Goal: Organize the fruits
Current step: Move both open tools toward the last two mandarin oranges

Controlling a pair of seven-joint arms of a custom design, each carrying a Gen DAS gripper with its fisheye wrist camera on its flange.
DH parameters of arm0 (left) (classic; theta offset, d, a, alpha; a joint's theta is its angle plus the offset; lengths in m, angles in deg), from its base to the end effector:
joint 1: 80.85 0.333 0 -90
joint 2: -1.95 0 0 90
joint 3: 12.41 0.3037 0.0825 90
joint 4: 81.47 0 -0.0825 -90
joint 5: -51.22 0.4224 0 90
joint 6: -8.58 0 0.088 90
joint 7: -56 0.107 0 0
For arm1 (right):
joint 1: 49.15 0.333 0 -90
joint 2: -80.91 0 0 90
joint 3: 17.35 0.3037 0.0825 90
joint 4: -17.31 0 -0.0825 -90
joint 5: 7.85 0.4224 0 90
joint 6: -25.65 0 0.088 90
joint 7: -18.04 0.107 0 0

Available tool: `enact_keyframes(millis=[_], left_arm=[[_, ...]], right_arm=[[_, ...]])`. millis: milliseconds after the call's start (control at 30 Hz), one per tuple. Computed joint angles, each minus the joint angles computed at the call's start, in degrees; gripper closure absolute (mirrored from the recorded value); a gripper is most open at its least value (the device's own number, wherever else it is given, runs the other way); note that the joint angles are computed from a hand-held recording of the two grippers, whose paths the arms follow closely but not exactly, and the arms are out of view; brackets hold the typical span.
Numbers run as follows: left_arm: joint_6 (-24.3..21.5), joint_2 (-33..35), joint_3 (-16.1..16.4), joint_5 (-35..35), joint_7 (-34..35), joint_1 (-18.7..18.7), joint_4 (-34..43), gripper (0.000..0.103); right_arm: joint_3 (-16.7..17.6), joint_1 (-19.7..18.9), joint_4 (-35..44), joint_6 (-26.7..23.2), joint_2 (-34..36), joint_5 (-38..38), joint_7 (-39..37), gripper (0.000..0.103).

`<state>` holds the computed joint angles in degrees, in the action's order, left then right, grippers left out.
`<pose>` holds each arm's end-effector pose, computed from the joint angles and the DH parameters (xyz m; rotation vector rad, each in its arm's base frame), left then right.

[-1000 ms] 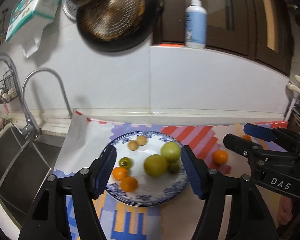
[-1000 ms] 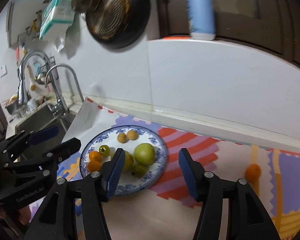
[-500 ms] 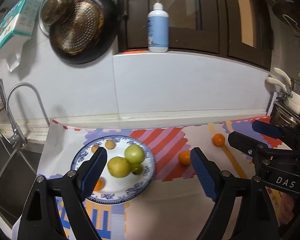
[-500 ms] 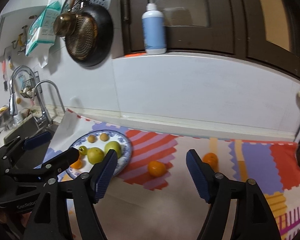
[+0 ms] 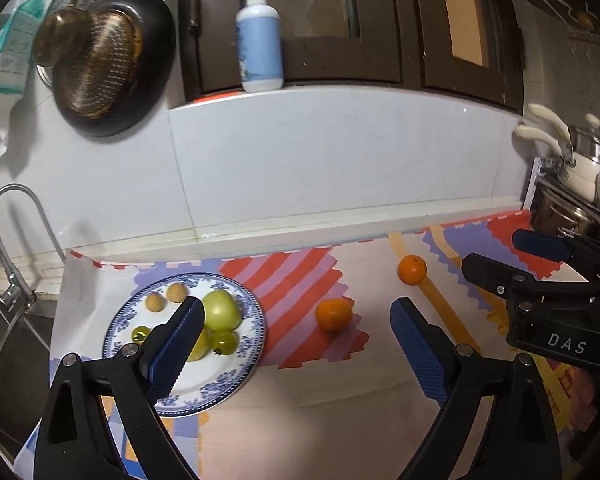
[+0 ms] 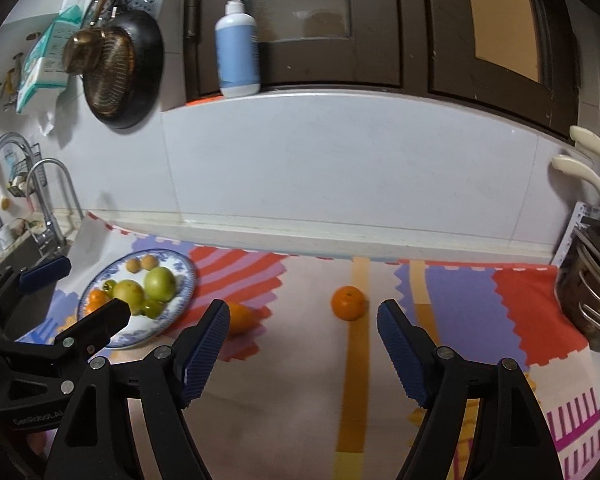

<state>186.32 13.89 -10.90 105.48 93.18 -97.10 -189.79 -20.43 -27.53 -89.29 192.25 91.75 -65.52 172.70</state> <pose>0.6303 -0.2372 0.4577 -1.3941 1.8280 -0.9818 0.6243 0.2657 0.4655 -1.6926 1.5441 -0.8355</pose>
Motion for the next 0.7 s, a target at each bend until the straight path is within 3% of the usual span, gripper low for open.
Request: enact_keyframes(millis=[200,400,700], left_arm=[[-2.56,4.41,-2.46,-7.98,8.64,0.80,4.01,0.008],[-6.57,10.34,-7.15,-21.78,23.00,3.36,9.58,0.008],[-12.47,17.53,-6.13,-31.13,32.21,0.77,17.81,0.009]], right_arm=[[0.35,-1.35,1.38,-0.22,2.72,6.80,-6.22,0.026],[-0.86,-1.15,4.90,-0.56,7.32,15.04,-13.43,0.026],[-1.36,-1.53,12.11,-3.62,14.83,28.99,-25.90,0.026]])
